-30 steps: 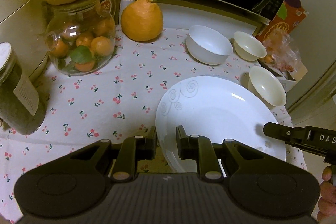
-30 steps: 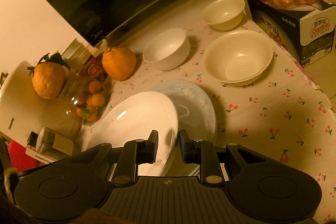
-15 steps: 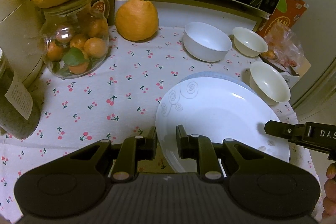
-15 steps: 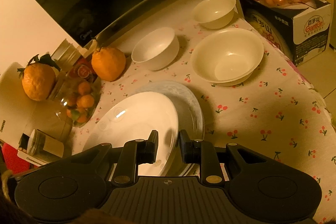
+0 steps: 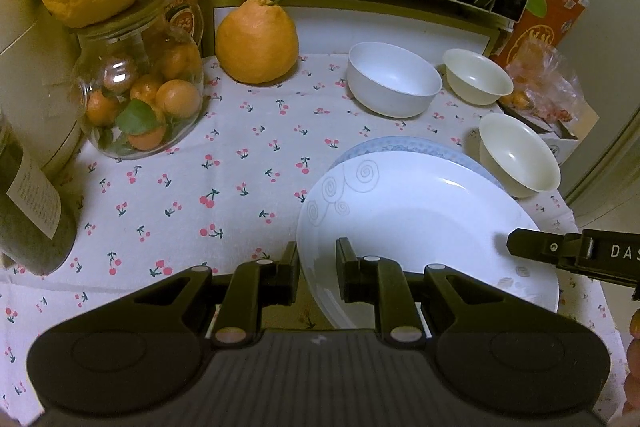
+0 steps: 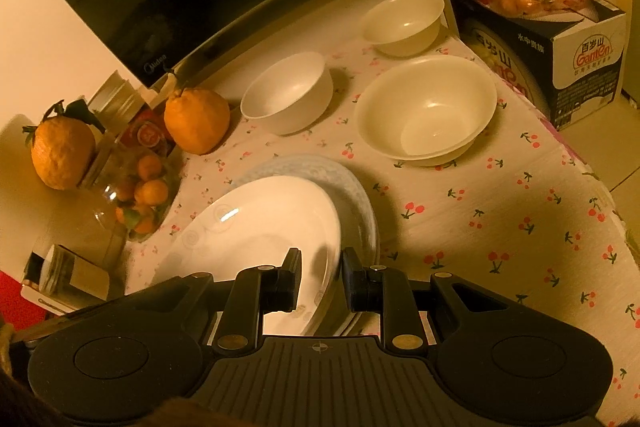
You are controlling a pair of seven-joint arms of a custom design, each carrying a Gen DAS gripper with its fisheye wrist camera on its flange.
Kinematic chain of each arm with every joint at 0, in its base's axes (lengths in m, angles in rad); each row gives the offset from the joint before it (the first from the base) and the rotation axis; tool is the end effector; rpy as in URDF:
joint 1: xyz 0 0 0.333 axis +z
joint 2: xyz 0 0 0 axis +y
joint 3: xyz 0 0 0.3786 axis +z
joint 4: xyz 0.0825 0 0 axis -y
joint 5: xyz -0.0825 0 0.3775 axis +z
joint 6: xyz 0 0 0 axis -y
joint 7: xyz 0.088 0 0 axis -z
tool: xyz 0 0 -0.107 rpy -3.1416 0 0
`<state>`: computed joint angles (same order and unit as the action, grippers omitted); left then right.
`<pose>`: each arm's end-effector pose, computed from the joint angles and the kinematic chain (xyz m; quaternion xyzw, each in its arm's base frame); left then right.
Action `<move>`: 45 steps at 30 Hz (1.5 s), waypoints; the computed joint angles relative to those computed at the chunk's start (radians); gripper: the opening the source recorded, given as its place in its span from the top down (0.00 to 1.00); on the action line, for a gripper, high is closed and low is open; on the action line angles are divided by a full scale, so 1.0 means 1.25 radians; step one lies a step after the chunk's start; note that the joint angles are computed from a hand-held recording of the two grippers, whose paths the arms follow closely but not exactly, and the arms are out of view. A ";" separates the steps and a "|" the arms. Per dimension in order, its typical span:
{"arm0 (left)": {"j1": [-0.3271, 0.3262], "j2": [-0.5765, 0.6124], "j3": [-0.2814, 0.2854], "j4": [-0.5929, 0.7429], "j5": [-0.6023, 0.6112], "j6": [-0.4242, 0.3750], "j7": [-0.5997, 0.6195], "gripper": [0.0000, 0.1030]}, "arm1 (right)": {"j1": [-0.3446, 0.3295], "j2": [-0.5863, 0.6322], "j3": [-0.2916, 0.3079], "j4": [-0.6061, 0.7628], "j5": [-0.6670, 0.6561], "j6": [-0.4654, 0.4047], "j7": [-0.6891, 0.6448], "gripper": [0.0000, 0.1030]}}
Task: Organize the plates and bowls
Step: 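Lower the white plate with both tools onto the blue plates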
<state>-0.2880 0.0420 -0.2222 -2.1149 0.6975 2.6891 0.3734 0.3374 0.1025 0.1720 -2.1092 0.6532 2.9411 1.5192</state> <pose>0.5005 -0.3019 0.5147 -0.7111 0.6194 -0.2633 0.2034 0.5460 0.2556 0.5099 -0.6402 0.6670 -0.0251 0.3803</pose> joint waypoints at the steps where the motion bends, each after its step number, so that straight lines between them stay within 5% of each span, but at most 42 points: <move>1: -0.001 0.001 0.000 0.002 0.007 -0.003 -0.003 0.84 | 0.001 0.000 -0.001 0.000 -0.006 0.001 0.004 0.79; 14: -0.017 0.017 0.007 0.012 0.158 -0.015 -0.101 0.84 | 0.011 0.004 -0.013 -0.009 -0.132 0.026 0.077 0.79; 23: -0.027 0.026 0.009 0.015 0.258 -0.021 -0.168 0.84 | 0.028 0.006 -0.040 -0.023 -0.309 0.059 0.194 0.79; 32: -0.031 0.028 0.007 0.012 0.345 -0.027 -0.228 0.84 | 0.065 0.007 -0.095 -0.031 -0.552 0.082 0.356 0.79; 36: -0.033 0.032 0.004 0.013 0.357 -0.032 -0.220 0.85 | 0.110 0.008 -0.158 -0.021 -0.771 0.065 0.509 0.79; 45: -0.042 0.034 0.001 0.016 0.375 -0.057 -0.204 0.85 | 0.071 0.005 -0.123 -0.019 -0.842 0.055 0.551 0.79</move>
<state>-0.3403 0.0850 -0.2208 -2.0951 1.1660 2.6177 0.1178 0.4260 0.1085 0.0188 -2.1333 -0.3995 3.0104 2.2075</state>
